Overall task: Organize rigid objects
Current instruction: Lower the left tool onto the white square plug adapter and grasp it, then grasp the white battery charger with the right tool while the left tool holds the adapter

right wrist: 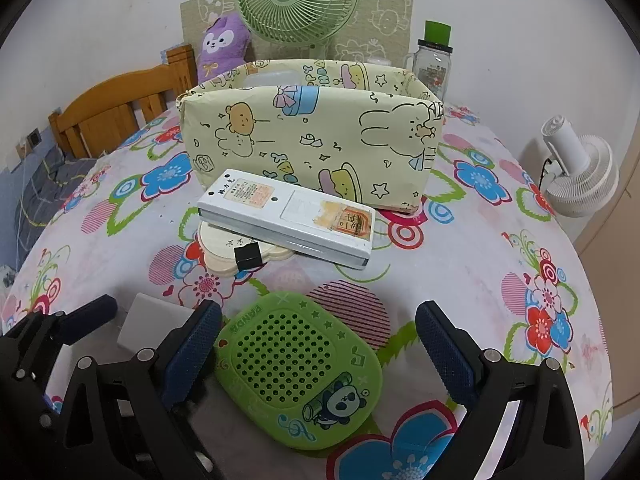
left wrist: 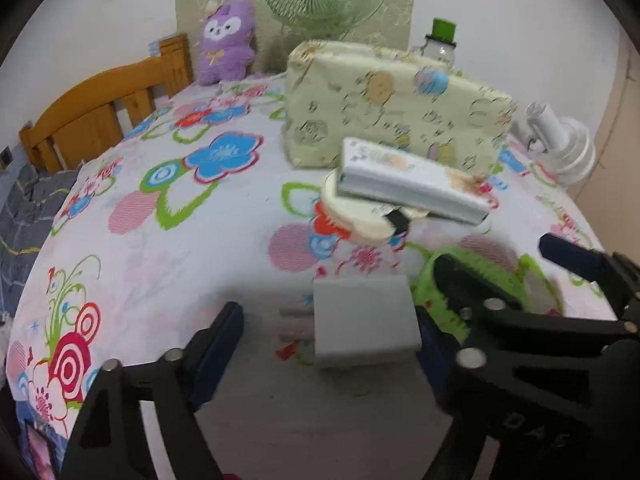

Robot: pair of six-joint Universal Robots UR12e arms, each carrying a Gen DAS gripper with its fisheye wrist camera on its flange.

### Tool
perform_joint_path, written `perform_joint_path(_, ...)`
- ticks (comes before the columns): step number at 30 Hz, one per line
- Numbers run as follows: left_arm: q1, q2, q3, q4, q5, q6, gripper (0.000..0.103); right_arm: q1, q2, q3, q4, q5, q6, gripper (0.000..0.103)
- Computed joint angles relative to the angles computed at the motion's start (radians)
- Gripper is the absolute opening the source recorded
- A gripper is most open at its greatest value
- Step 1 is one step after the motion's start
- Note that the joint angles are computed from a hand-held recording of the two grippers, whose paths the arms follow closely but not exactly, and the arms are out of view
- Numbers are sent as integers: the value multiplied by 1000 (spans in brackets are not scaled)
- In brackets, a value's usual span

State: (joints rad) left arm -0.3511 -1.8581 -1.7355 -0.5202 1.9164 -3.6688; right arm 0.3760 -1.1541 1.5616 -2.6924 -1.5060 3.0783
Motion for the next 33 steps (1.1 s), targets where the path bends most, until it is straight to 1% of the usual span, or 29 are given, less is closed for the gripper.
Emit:
perform_joint_path(2, -8, -9, 9, -9, 32, 12, 82, 2, 3, -3, 4, 0, -6, 99)
perform_joint_path(4, -10, -14, 14, -5, 28, 15, 81, 1, 6, -6, 9, 14, 2, 99)
perform_joint_path(6, -9, -18, 15, 7, 28, 24, 80, 1, 9, -10, 12, 12, 1, 99)
perform_joint_path(7, -8, -19, 16, 10, 25, 26, 78, 2, 11, -14, 12, 6, 0, 99)
perform_joint_path(9, -6, -20, 17, 22, 10, 44, 63, 3, 17, -22, 14, -2, 2, 99)
perform_joint_path(11, 1, -20, 23, 17, -18, 55, 63, 3, 23, -32, 24, -2, 8, 99)
perform_joint_path(19, 17, -28, 43, 4, -25, 58, 63, 9, 51, -83, 44, -4, -17, 99)
perform_joint_path(25, 28, -35, 58, -1, -25, 60, 63, 6, 73, -124, 65, 24, -37, 99)
perform_joint_path(30, 36, -41, 72, -6, -47, 70, 63, -4, 94, -163, 113, 78, -57, 99)
perform_joint_path(33, 36, -47, 84, -11, -33, 80, 63, -10, 105, -183, 138, 94, -55, 99)
